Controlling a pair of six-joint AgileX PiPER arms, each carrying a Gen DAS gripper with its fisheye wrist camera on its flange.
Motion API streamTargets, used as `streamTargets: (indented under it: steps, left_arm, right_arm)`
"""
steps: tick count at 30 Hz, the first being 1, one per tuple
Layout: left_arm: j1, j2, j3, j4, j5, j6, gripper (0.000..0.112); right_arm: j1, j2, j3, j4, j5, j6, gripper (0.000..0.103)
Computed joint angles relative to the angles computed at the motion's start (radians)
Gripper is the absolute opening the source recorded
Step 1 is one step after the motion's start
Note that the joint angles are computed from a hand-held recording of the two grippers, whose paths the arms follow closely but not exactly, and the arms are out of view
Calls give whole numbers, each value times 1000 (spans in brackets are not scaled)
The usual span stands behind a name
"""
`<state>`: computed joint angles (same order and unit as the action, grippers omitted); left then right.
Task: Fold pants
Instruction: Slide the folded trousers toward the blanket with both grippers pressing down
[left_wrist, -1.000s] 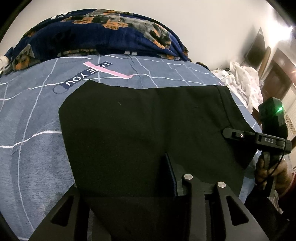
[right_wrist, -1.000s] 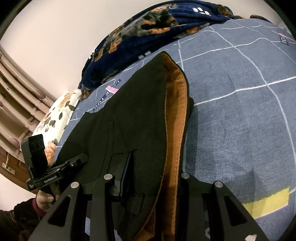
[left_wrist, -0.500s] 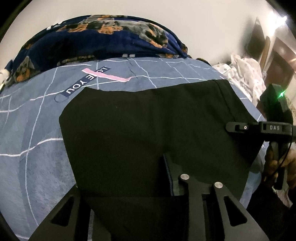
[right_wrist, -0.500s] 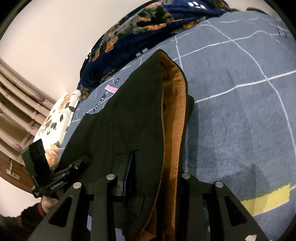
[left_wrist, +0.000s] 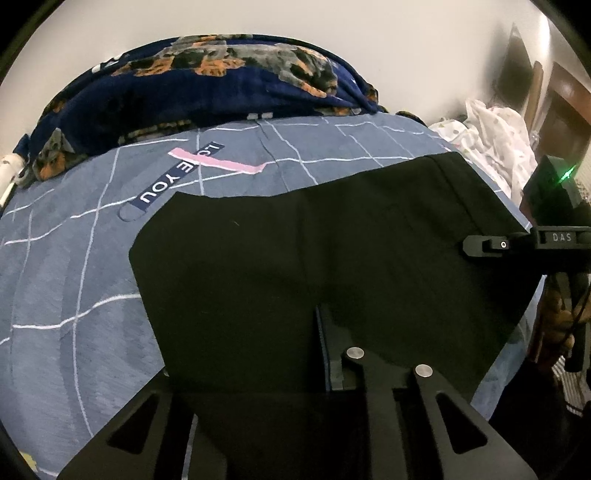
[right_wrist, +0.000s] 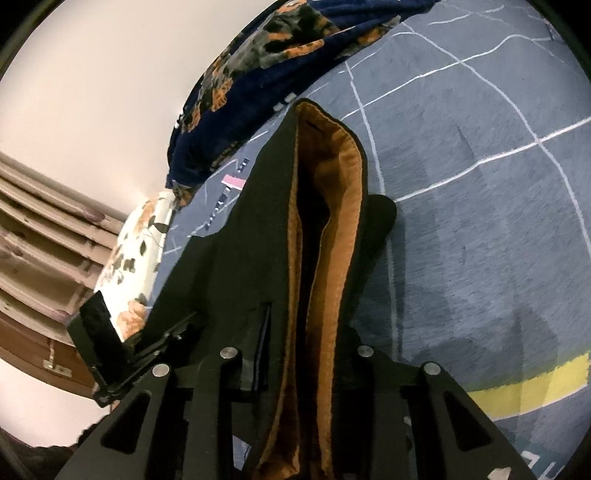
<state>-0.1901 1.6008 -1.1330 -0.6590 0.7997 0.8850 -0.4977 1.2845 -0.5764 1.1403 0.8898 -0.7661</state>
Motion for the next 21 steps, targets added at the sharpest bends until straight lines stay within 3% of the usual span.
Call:
streamTargets:
  steps: [6, 21]
  left_arm:
    - [-2, -9, -24, 44, -8, -28, 16]
    - [76, 16, -147, 72, 28, -54, 16]
  right_arm:
    - [18, 4, -25, 22, 30, 28, 25]
    - [177, 86, -144, 83, -8, 80, 24]
